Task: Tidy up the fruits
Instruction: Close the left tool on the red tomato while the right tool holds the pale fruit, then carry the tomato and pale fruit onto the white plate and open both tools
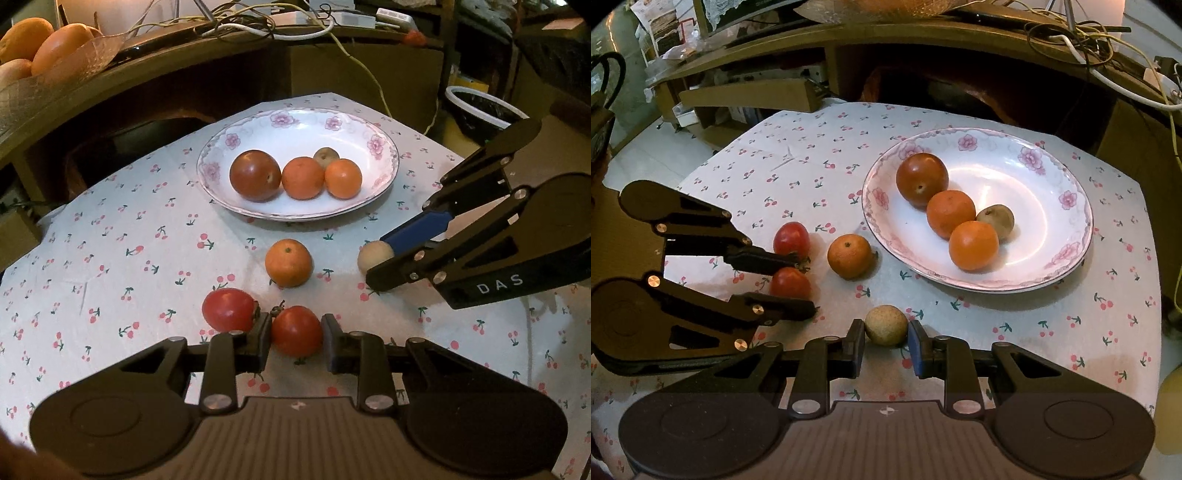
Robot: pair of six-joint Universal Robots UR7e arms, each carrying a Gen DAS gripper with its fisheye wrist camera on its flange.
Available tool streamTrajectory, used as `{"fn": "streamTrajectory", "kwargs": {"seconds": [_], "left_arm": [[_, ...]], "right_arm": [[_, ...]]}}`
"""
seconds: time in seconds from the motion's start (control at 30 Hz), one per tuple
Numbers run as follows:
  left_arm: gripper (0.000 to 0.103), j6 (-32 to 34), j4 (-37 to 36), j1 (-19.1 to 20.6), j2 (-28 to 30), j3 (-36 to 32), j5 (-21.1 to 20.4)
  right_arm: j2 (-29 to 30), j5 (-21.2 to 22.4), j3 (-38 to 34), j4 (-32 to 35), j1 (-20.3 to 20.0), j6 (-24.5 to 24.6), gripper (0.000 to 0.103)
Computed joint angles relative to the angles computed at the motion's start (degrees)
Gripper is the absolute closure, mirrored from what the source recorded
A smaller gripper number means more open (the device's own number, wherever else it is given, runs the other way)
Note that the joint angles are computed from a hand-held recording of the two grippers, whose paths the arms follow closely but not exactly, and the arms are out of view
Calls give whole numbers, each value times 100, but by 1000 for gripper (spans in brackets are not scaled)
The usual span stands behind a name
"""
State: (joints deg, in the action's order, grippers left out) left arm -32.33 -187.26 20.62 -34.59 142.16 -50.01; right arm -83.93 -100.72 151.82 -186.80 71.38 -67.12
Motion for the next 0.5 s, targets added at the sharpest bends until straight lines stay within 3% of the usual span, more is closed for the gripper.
{"fn": "streamTrajectory", "kwargs": {"seconds": [0.2, 0.5], "left_arm": [[70, -24, -24, -8, -56, -27, -54], [70, 266, -187, 26, -101, -269, 205]], "right_arm": [[-31, 38, -15, 32, 10, 38, 78], [-412, 439, -59, 218, -1, 212, 78]]}}
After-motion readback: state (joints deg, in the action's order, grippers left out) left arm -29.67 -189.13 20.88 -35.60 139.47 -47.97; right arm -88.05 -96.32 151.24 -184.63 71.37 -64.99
